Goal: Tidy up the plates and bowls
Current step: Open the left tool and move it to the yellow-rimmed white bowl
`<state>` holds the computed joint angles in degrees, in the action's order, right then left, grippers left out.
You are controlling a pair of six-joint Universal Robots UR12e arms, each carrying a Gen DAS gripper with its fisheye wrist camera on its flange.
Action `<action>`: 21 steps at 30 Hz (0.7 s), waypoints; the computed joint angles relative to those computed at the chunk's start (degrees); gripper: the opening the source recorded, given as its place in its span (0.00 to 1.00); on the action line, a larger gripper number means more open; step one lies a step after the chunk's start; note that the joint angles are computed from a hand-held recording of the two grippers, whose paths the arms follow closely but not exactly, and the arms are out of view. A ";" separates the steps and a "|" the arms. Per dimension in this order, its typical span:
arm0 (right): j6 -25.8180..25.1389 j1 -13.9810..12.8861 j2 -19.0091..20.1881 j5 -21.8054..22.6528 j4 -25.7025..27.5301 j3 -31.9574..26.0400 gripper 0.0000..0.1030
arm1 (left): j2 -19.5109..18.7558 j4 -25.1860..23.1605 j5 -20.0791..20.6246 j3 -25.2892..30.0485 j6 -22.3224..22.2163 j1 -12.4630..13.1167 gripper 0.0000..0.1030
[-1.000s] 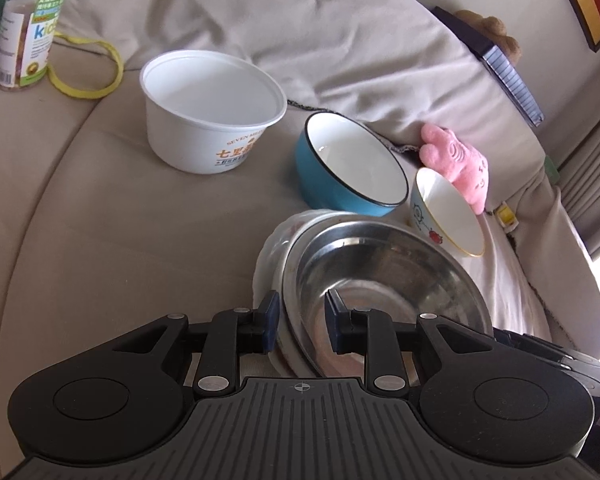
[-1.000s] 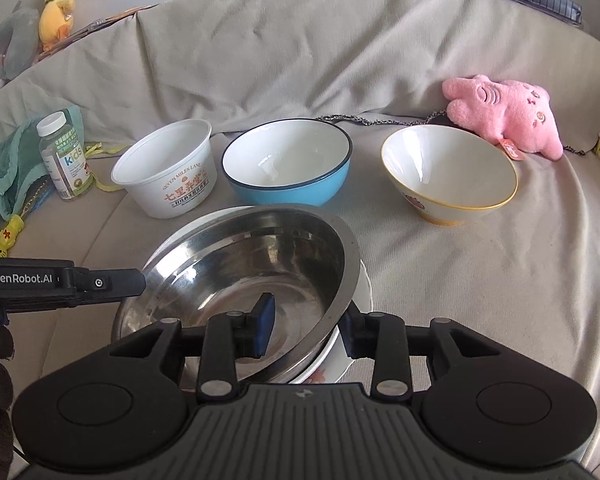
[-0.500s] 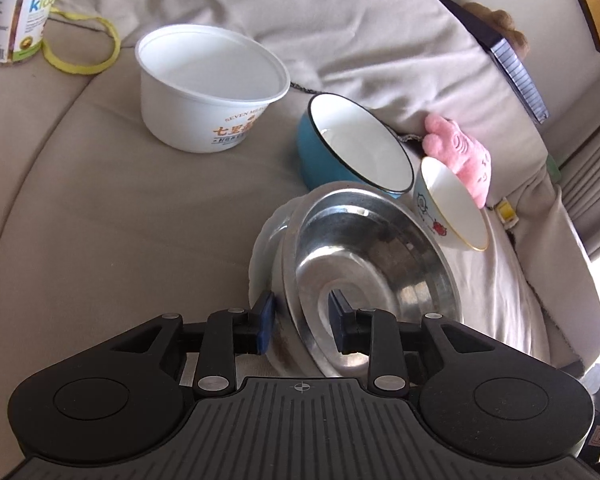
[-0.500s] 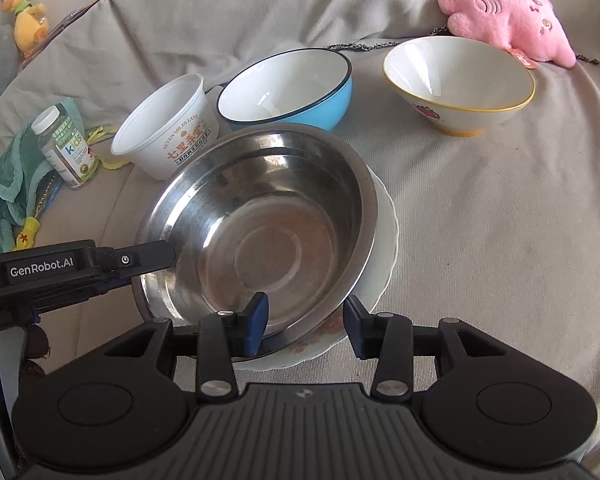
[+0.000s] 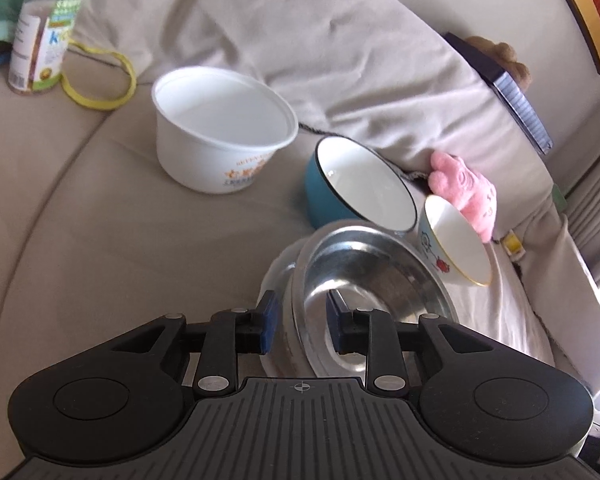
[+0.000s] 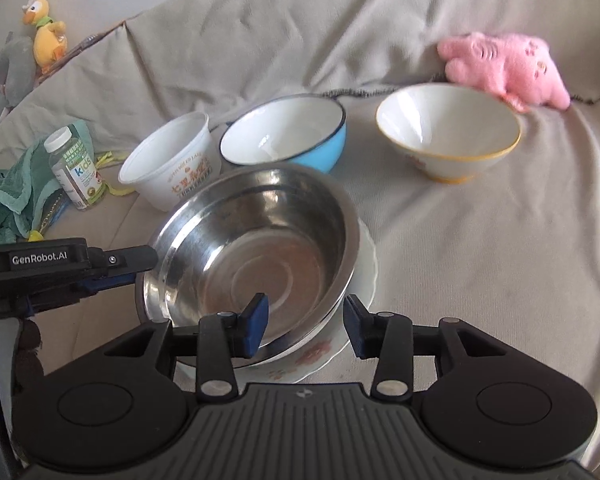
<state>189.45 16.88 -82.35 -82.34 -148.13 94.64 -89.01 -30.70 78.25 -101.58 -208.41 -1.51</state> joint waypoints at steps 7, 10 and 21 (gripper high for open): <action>-3.00 -2.52 -1.59 -5.82 -11.59 2.85 0.67 | -3.92 7.61 2.28 5.11 5.47 -4.18 0.28; -5.65 -3.81 -0.53 -10.15 -12.56 1.92 0.70 | -7.75 3.50 -1.60 10.82 11.13 -5.83 0.28; 10.11 -11.58 9.27 3.68 -11.29 -7.76 0.75 | -27.01 -22.48 2.47 40.68 19.61 -9.51 0.28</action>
